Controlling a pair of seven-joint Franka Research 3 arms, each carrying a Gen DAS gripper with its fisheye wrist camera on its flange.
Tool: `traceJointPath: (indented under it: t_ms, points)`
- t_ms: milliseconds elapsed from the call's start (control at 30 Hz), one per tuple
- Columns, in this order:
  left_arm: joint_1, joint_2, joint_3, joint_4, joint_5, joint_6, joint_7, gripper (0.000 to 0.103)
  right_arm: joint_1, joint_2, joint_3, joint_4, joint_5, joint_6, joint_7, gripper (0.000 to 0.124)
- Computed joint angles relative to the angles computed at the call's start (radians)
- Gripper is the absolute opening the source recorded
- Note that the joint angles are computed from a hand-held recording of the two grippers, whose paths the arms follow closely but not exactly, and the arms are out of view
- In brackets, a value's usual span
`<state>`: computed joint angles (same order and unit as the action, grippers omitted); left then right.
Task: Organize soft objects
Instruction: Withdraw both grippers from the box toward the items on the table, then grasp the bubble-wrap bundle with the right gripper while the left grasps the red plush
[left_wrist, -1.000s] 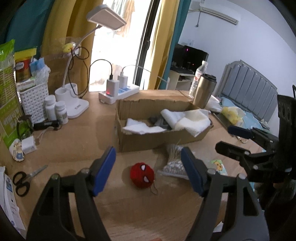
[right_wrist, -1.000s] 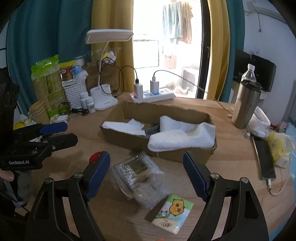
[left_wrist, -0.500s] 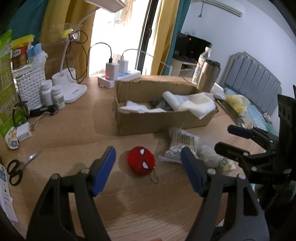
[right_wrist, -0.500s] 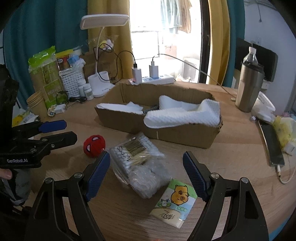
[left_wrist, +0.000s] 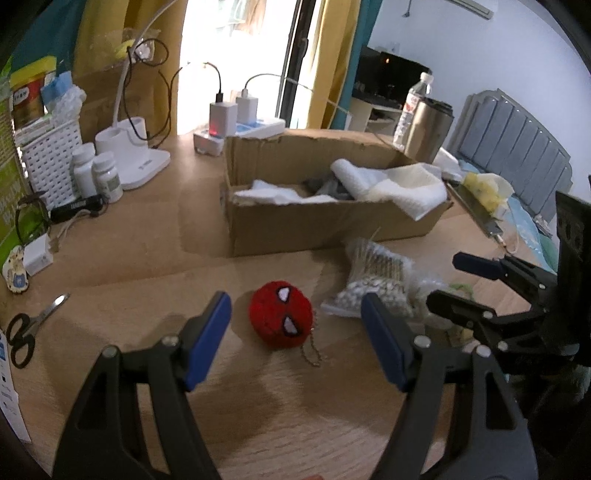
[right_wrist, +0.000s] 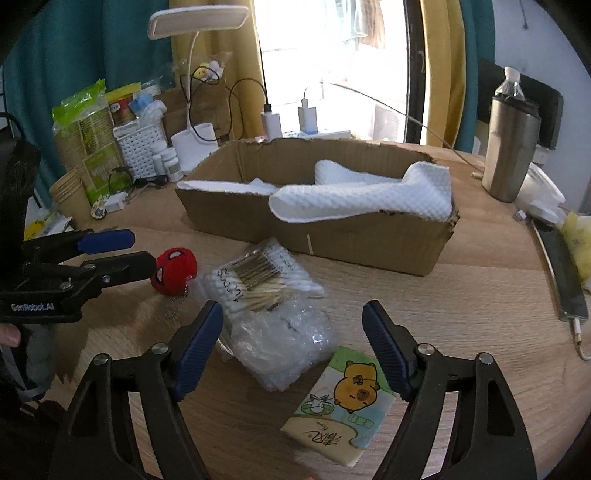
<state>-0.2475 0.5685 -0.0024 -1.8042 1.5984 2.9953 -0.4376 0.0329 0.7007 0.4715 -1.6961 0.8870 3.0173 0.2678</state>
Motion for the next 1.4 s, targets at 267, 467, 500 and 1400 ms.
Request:
traceJointPath:
  t_ms: [267, 467, 500, 1400]
  points:
    - [-0.019, 0.046, 0.018, 0.027, -0.206, -0.005, 0.202, 0.074, 0.025, 0.027, -0.053, 0.046, -0.042, -0.084, 0.052, 0.069]
    - [-0.039, 0.066, 0.044, 0.035, -0.348, -0.020, 0.352, 0.074, 0.021, 0.039, -0.051, 0.061, -0.033, -0.101, 0.036, 0.061]
    - [-0.034, 0.070, 0.039, 0.033, -0.386, -0.030, 0.391, 0.074, 0.022, 0.038, -0.052, 0.061, -0.031, -0.102, 0.030, 0.060]
    - [-0.284, 0.087, 0.346, -0.011, -0.530, 0.165, 0.449, 0.041, 0.005, -0.039, -0.028, 0.014, 0.115, -0.062, -0.119, 0.054]
